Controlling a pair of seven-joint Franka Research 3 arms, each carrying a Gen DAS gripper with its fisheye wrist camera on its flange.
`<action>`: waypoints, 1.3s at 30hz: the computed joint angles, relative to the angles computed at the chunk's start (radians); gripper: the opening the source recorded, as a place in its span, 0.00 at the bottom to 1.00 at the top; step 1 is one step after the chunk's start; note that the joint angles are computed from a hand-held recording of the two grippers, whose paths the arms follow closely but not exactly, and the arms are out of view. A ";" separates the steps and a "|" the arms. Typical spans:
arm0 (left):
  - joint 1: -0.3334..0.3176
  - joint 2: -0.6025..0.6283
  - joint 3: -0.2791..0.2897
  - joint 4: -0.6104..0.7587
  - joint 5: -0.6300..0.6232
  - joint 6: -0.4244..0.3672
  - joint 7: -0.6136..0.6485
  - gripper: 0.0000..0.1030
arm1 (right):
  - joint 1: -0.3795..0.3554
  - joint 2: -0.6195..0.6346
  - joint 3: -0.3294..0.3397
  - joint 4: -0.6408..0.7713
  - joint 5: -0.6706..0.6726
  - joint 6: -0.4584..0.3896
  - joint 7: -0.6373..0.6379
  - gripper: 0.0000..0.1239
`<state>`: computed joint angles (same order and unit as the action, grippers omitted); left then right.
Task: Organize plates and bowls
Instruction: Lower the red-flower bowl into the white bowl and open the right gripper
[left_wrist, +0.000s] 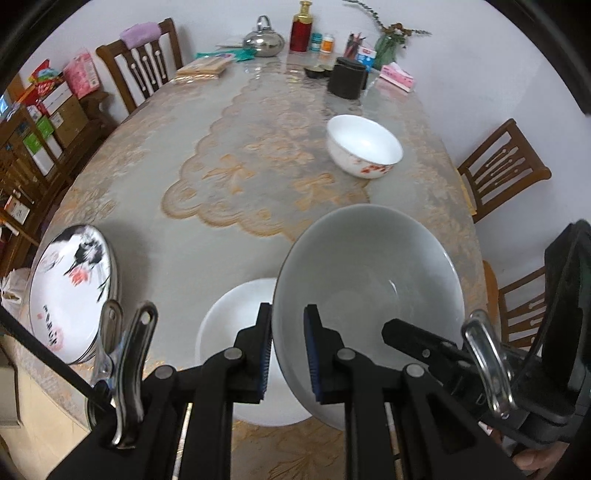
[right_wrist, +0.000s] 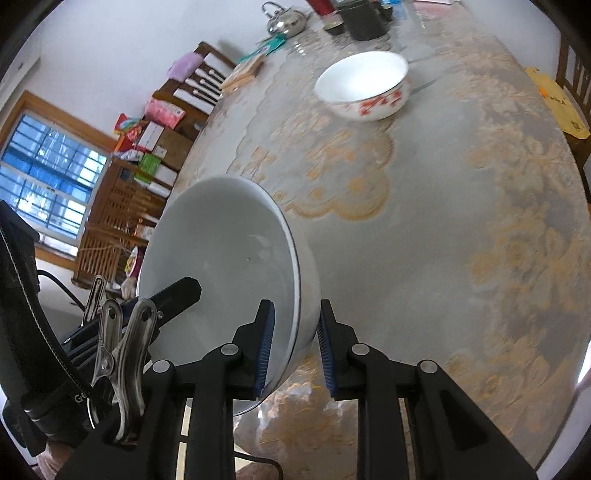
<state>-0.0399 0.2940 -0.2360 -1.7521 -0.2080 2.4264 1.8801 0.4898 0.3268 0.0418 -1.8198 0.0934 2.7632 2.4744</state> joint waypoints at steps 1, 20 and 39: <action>0.005 -0.003 0.002 -0.005 -0.004 -0.002 0.002 0.17 | 0.010 0.011 -0.005 0.019 -0.013 -0.013 0.012 0.20; 0.041 0.038 0.018 -0.027 0.024 0.005 0.021 0.17 | 0.067 0.145 -0.030 0.207 -0.091 -0.158 0.074 0.20; 0.065 0.046 0.006 -0.053 0.019 0.064 0.072 0.16 | 0.107 0.189 -0.055 0.266 -0.183 -0.202 0.123 0.20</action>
<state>0.0248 0.3401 -0.2298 -1.8055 -0.1888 2.4900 1.9523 0.5963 0.5155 -0.0131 -1.5542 -0.0896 2.5610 2.5976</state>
